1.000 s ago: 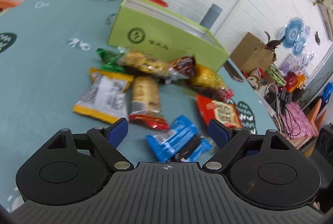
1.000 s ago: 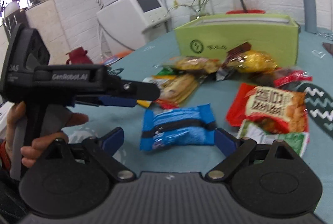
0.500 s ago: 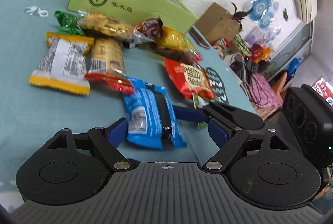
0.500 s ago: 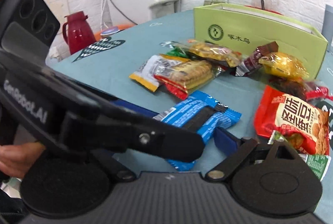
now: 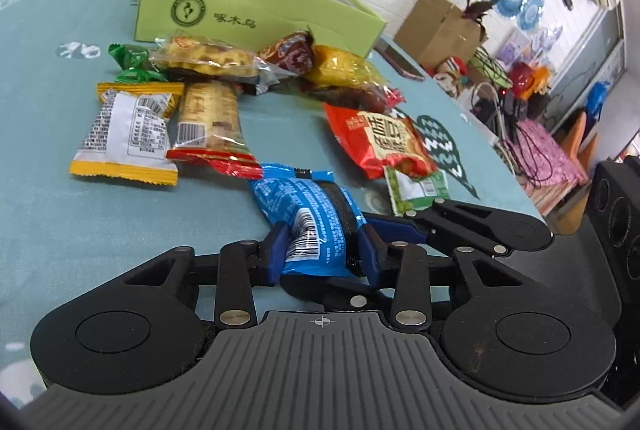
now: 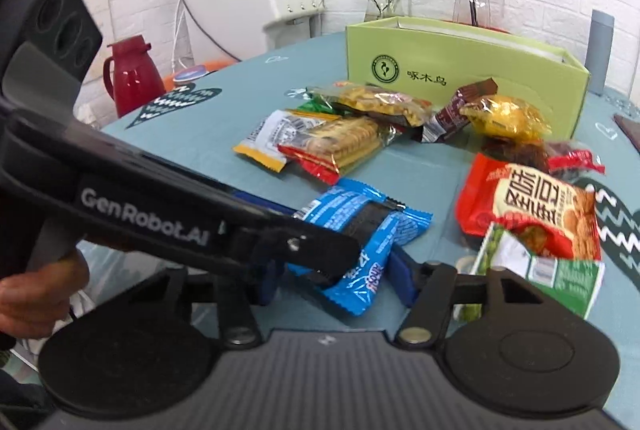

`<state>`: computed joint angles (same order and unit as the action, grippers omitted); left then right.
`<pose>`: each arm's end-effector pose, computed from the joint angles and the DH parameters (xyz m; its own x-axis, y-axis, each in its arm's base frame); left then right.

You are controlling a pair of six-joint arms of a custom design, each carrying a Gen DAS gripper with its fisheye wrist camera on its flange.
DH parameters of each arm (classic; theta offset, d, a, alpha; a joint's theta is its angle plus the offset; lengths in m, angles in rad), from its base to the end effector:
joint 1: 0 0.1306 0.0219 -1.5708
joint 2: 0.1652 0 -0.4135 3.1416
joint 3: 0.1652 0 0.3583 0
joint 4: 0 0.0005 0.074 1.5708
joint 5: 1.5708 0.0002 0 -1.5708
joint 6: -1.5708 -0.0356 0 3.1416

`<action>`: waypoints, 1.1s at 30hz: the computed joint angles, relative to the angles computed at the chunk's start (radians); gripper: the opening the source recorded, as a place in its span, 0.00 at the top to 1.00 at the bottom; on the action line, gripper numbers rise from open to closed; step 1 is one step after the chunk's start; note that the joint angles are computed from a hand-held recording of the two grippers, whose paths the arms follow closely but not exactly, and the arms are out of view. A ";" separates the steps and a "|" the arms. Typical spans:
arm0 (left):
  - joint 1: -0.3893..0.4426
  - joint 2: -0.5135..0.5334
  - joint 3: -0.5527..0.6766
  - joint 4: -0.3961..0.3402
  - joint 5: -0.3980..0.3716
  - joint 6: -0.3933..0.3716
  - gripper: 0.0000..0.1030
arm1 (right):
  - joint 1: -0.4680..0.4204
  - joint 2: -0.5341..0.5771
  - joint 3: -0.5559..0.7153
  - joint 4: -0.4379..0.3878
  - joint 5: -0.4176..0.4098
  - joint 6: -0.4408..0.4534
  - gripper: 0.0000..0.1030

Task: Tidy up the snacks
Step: 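Lower the left gripper onto the blue wrapped bar and close on it, then carry the blue wrapped bar into the green box and open the left gripper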

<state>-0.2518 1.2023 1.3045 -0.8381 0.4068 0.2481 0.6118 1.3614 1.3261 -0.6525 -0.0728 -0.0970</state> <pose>0.3584 -0.1073 0.5004 -0.7561 -0.0383 -0.6533 0.3375 0.8324 -0.4395 0.3641 0.2580 0.4614 -0.5772 -0.2869 -0.7645 -0.5656 0.8158 0.1208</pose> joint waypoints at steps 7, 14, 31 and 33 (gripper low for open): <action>-0.009 0.005 0.073 0.034 0.008 0.035 0.85 | -0.012 -0.036 0.020 0.046 0.037 0.009 0.36; 0.026 0.097 0.229 0.068 -0.013 0.031 0.84 | -0.054 0.069 0.167 0.105 0.028 0.118 0.36; 0.096 0.710 0.973 -0.157 -0.043 0.010 0.83 | -0.213 0.690 1.029 -0.281 -0.069 0.257 0.36; 0.097 0.728 0.978 -0.153 -0.051 -0.002 0.78 | -0.222 0.721 1.075 -0.314 -0.100 0.238 0.35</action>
<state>-0.1546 1.9304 2.2828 -0.9909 0.3558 0.2466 0.3897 2.0820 2.4009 -0.9666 -0.1729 0.1410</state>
